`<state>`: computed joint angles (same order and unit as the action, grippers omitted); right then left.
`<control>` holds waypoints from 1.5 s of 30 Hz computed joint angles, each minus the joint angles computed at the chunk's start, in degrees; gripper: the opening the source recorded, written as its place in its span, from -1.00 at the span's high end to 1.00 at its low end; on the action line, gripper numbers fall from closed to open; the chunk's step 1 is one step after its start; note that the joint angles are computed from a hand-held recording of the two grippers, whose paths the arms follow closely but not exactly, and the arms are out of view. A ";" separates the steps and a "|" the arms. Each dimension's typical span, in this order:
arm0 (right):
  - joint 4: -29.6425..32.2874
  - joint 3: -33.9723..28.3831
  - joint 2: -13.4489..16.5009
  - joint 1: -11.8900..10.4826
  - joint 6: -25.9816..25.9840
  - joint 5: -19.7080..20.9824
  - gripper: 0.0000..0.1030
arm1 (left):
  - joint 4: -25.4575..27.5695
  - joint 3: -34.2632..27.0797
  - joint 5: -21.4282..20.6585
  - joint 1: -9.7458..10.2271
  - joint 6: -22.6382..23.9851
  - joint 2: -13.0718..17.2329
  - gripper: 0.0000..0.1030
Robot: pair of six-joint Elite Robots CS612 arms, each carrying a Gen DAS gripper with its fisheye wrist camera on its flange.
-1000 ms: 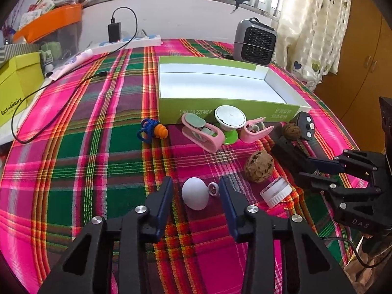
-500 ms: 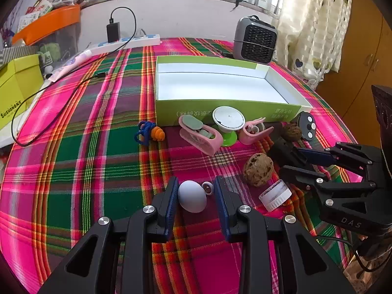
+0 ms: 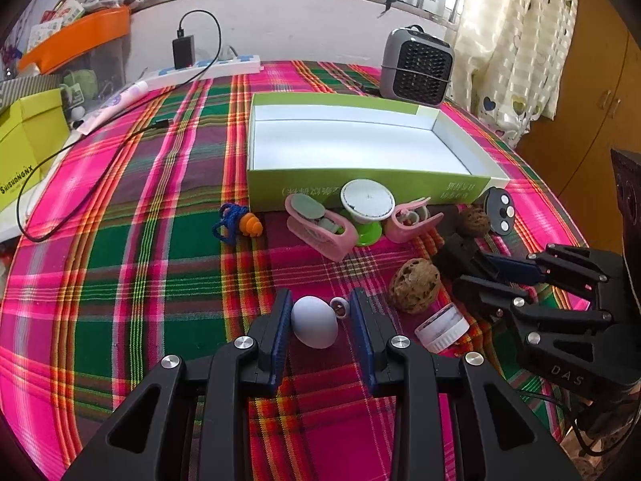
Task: Organize objects
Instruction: 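Carry the flashlight and the white knob with both tools over the green box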
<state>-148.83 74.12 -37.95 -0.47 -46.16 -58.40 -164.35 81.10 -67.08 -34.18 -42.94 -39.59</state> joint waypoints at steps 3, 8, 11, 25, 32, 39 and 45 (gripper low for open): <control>0.03 0.06 -0.11 -0.02 -0.08 0.38 0.45 | -0.37 -0.06 0.42 -0.08 0.48 -0.13 0.47; -0.25 0.13 -0.44 -0.21 0.14 1.67 0.45 | -1.55 0.00 1.33 -0.11 0.92 -0.55 0.47; -0.96 -0.01 -0.56 -0.28 0.88 2.43 0.45 | -2.36 -0.33 1.40 0.07 1.49 -0.64 0.47; 0.99 -5.82 1.47 0.60 5.61 2.89 0.45 | -2.49 -4.66 0.45 2.08 3.39 0.87 0.47; 3.98 -11.22 4.01 1.45 8.40 2.13 0.45 | -1.40 -8.44 -1.56 3.86 4.48 2.69 0.47; 7.37 -17.88 7.31 2.64 11.16 -0.07 0.45 | 1.42 -12.77 -3.63 5.75 4.27 5.04 0.47; 10.15 -22.58 9.76 3.41 13.34 -1.69 0.45 | 5.19 -17.02 -4.79 6.62 6.61 7.09 0.47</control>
